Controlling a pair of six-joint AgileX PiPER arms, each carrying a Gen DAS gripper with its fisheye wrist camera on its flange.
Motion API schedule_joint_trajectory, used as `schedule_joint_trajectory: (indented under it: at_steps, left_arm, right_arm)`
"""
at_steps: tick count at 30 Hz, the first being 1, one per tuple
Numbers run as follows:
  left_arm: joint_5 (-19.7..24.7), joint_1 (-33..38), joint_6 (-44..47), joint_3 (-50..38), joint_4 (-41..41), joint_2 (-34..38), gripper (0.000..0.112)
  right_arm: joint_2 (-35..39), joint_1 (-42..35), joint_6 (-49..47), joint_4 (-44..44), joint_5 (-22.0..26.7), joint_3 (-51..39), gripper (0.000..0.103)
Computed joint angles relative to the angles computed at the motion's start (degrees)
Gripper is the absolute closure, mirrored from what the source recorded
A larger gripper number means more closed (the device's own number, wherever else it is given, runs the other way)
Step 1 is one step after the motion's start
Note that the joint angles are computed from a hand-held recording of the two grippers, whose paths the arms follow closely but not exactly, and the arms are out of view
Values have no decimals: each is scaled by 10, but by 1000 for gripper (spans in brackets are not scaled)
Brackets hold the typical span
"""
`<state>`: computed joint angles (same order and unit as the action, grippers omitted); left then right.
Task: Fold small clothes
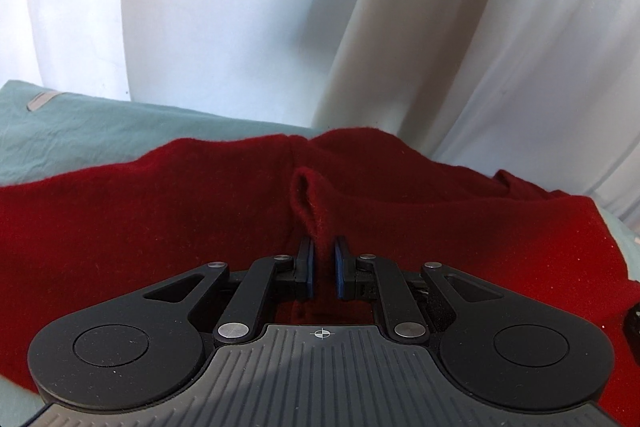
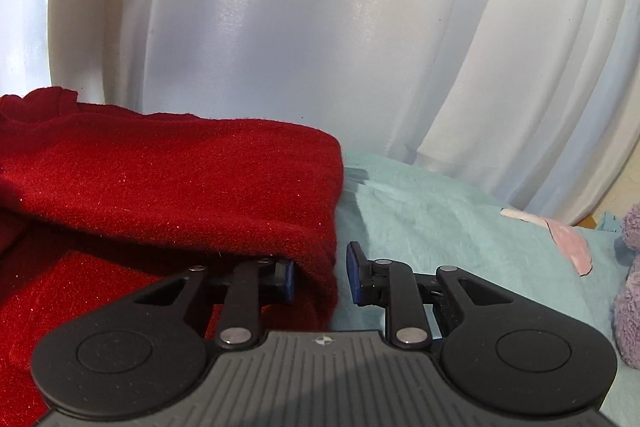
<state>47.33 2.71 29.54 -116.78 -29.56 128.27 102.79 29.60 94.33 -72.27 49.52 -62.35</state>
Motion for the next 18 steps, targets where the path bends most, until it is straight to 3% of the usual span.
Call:
schedule_joint_trajectory:
  at_steps: [2, 6, 9, 10, 12, 15, 18]
  left_arm:
    - [6, 2, -13, -8, 9, 8, 100]
    - [10, -1, -66, -3, 81, -9, 89]
    - [-114, -22, -93, 112, 199, -86, 85]
    - [-155, -24, -81, 149, 206, -108, 83]
    - [-182, -20, -26, 187, 154, -134, 76]
    - [-125, -17, 45, 175, 35, -125, 72]
    - [-67, -38, 40, 146, 14, -93, 75]
  right_arm:
    - [17, 12, -20, -3, 28, -13, 79]
    - [32, 28, -94, 18, 66, -40, 64]
    - [-42, 22, -133, 81, 25, -10, 54]
    - [-67, 18, -145, 102, 12, 1, 54]
    - [-113, 21, -142, 121, 6, 22, 55]
    - [-136, 35, -76, 79, 3, 24, 59]
    - [-88, 25, -99, 91, -49, -26, 61]
